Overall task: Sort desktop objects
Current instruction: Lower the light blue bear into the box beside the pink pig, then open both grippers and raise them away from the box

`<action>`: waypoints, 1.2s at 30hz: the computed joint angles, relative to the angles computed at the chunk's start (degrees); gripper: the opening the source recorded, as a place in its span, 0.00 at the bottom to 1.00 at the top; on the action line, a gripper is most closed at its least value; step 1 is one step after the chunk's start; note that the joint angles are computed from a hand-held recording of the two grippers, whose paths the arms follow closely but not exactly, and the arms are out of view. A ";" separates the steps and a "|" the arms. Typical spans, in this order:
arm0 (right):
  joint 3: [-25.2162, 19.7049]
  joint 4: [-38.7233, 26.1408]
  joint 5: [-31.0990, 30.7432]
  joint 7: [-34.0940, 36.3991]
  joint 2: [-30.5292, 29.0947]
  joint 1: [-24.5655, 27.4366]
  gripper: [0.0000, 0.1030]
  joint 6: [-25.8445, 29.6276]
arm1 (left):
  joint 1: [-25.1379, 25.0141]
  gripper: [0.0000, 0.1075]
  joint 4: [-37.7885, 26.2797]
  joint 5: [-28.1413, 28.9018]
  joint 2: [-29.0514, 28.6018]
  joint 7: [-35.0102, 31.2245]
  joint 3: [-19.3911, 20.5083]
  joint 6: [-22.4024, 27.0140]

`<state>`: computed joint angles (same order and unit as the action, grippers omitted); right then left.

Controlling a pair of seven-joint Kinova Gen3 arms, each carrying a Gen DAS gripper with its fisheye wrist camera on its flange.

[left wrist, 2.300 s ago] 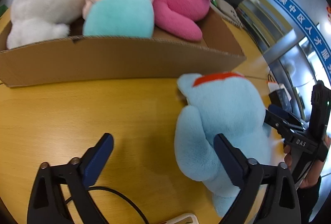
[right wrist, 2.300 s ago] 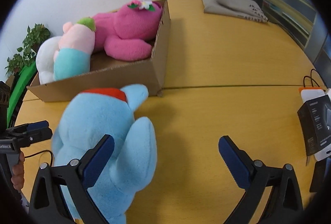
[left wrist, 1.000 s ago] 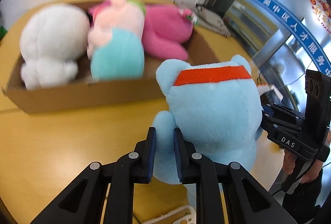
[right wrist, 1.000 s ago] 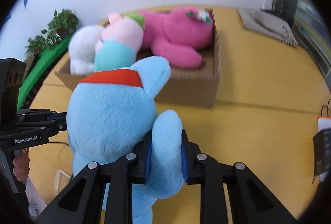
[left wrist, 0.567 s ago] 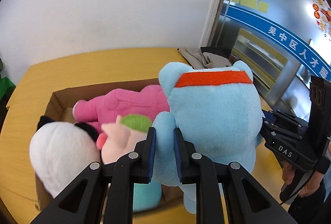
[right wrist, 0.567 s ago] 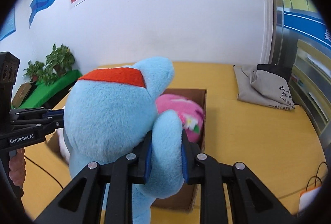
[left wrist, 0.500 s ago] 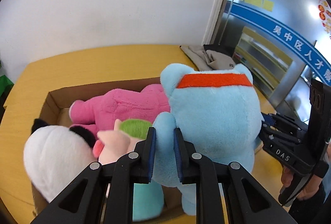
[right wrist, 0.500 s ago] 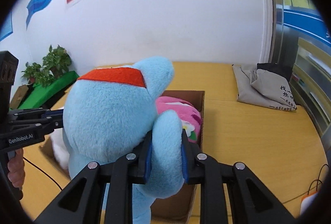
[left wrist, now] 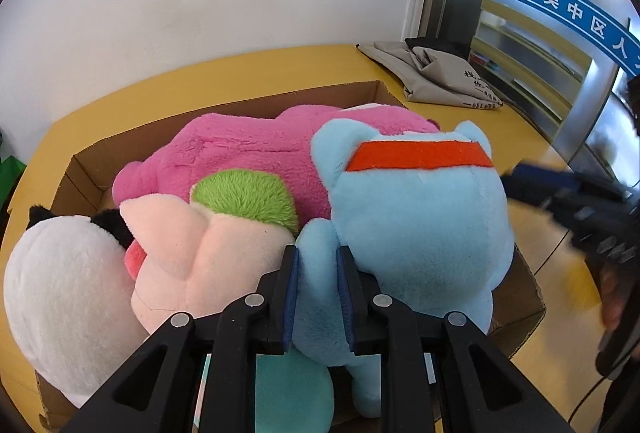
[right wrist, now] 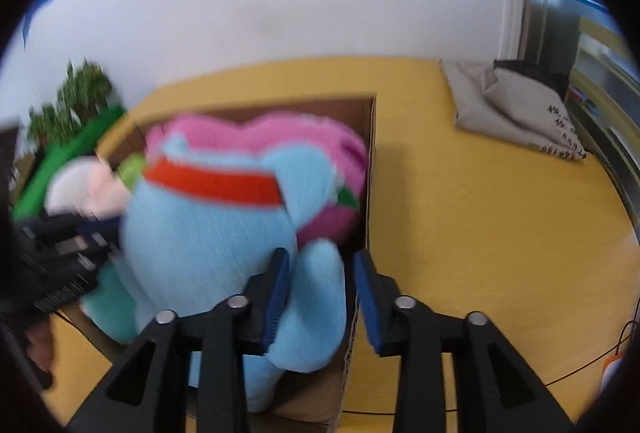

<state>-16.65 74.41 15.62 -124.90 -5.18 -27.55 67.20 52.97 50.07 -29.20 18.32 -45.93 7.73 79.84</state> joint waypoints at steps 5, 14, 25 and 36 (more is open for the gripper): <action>-2.12 -7.00 2.35 2.35 3.01 -1.89 0.71 -0.34 | 0.06 0.27 1.98 0.36 -1.99 2.36 0.29 -0.95; 1.49 -13.51 10.32 -2.42 13.62 -13.03 0.68 8.80 | 3.33 0.63 13.59 -7.68 -11.86 16.35 6.38 3.55; -1.30 -9.32 22.12 -17.78 5.84 -22.38 0.91 11.52 | 3.03 0.82 16.36 -14.38 -15.89 28.12 16.82 11.69; -12.01 -3.12 28.47 -31.08 3.54 -27.18 1.00 21.76 | 9.34 0.95 14.37 -20.78 -14.04 33.31 18.40 20.87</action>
<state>-28.66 71.29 44.09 -155.98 -1.65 -54.74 88.96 62.31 64.44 -49.99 4.28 -12.62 26.13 100.71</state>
